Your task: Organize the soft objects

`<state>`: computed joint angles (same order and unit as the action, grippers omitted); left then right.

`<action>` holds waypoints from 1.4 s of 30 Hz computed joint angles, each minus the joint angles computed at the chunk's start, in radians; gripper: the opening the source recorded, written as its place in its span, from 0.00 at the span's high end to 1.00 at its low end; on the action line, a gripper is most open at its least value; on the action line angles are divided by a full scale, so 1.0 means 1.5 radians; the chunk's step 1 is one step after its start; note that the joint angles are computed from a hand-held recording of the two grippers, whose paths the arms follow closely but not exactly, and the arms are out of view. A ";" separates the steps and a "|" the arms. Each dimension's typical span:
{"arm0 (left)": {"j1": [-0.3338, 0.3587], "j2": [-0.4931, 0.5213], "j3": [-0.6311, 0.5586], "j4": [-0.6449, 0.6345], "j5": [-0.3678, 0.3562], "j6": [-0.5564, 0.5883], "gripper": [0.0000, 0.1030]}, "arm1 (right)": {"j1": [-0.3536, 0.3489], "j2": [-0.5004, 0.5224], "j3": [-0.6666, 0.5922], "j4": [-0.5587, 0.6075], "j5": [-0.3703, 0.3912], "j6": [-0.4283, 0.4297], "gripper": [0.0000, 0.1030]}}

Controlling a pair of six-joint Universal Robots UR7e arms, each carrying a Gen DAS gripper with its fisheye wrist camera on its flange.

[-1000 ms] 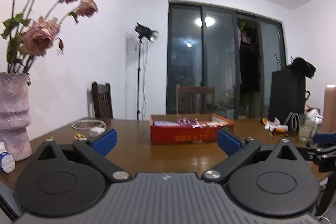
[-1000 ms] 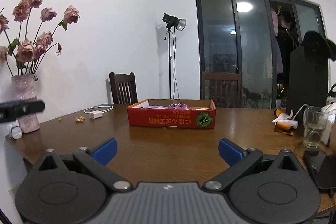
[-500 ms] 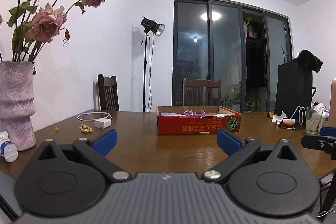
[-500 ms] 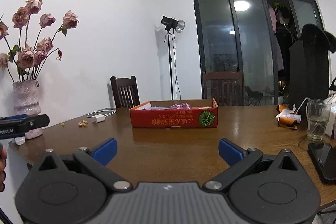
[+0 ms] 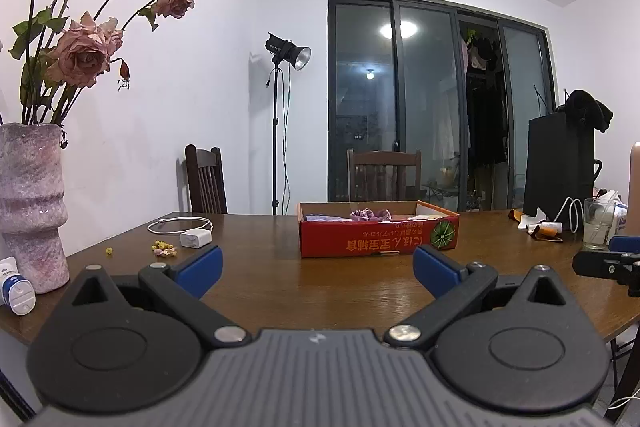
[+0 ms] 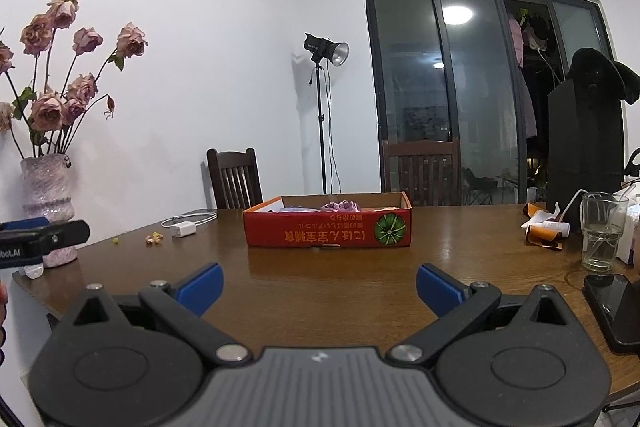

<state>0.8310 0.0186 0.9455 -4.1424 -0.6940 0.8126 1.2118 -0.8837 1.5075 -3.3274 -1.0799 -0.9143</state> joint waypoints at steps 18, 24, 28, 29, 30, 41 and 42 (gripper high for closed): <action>0.003 0.015 -0.024 0.002 0.007 0.025 0.00 | 0.003 0.003 -0.006 0.007 -0.008 -0.001 0.00; 0.002 0.016 -0.025 0.002 0.008 0.026 0.00 | 0.001 0.008 -0.010 0.003 -0.011 0.015 0.00; 0.002 0.017 -0.027 -0.001 0.006 0.034 0.00 | -0.001 0.009 -0.009 0.000 -0.006 0.017 0.00; 0.002 0.016 -0.024 0.000 0.005 0.032 0.00 | 0.000 0.010 -0.009 -0.002 -0.007 0.019 0.00; 0.003 0.014 -0.022 0.001 0.004 0.030 0.00 | 0.000 0.010 -0.009 -0.003 -0.007 0.021 0.00; 0.003 0.013 -0.020 -0.005 -0.001 0.037 0.00 | -0.004 0.013 -0.007 -0.016 -0.003 0.025 0.00; 0.003 0.013 -0.019 -0.004 0.000 0.036 0.00 | -0.004 0.013 -0.007 -0.015 -0.002 0.025 0.00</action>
